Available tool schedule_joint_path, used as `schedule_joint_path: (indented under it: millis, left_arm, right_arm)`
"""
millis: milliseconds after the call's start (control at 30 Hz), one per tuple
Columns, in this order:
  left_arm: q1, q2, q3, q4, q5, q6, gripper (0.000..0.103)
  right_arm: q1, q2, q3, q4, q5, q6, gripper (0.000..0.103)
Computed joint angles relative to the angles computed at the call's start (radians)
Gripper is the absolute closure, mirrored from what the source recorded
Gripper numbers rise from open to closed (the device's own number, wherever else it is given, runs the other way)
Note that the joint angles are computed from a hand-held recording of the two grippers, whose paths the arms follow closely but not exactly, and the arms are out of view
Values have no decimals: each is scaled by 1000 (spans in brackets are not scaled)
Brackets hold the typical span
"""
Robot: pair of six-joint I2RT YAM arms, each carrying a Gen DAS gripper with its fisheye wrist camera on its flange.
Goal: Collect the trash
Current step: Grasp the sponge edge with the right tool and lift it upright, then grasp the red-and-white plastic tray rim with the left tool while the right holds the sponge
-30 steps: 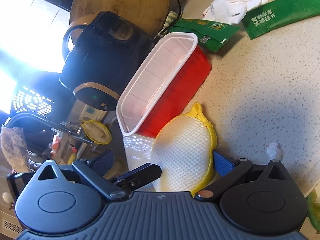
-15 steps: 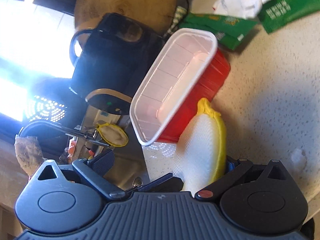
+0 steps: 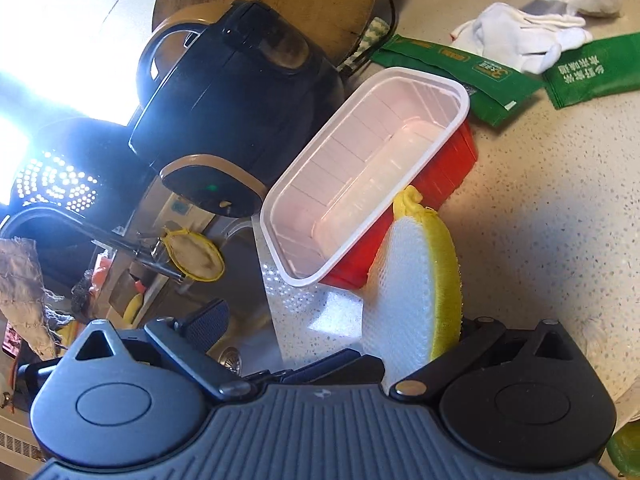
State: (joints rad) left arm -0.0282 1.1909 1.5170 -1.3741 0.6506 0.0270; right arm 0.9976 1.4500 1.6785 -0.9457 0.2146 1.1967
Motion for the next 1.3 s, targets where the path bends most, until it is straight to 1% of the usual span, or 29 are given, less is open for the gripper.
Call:
schedule_joint_path:
  millis: [267,667,800,933,967,1000,1033,1067,1100,1133,1200,1267,1300]
  left_arm:
    - [-22,4,0,7,-27,-23,72]
    - [-36,6,0,13,-33,-33,74]
    - [-53,7,-3,25,-40,-44,74]
    - [-111,10,0,50,-76,-63,74]
    - [-126,13,1,56,-79,-67,74]
    - [-141,16,2,62,-82,-71,74]
    - [-157,18,3,71,-85,-76,74]
    - [-170,21,3,80,-87,-80,74]
    - [-183,23,4,89,-87,-86,74]
    - [-195,27,5,97,-88,-93,74]
    - [-217,35,8,110,-88,-102,74]
    - [-235,42,16,114,-89,-110,74]
    - [-238,45,28,111,-90,-112,75]
  right_arm:
    - [5,18,27,-39,19,-13,0]
    - [13,32,49,-75,47,-17,0]
    - [12,15,29,-70,51,-5,0]
    - [14,-34,-11,-76,75,16,0]
    - [17,-46,-18,-88,87,19,2]
    - [21,-56,-21,-108,102,17,5]
    - [26,-60,-17,-135,115,10,18]
    - [30,-68,-16,-162,125,7,38]
    - [30,-84,-26,-178,128,11,51]
    - [27,-105,-42,-185,126,19,69]
    - [23,-144,-67,-206,130,37,76]
    - [19,-182,-95,-216,135,51,85]
    - [15,-202,-111,-216,133,65,85]
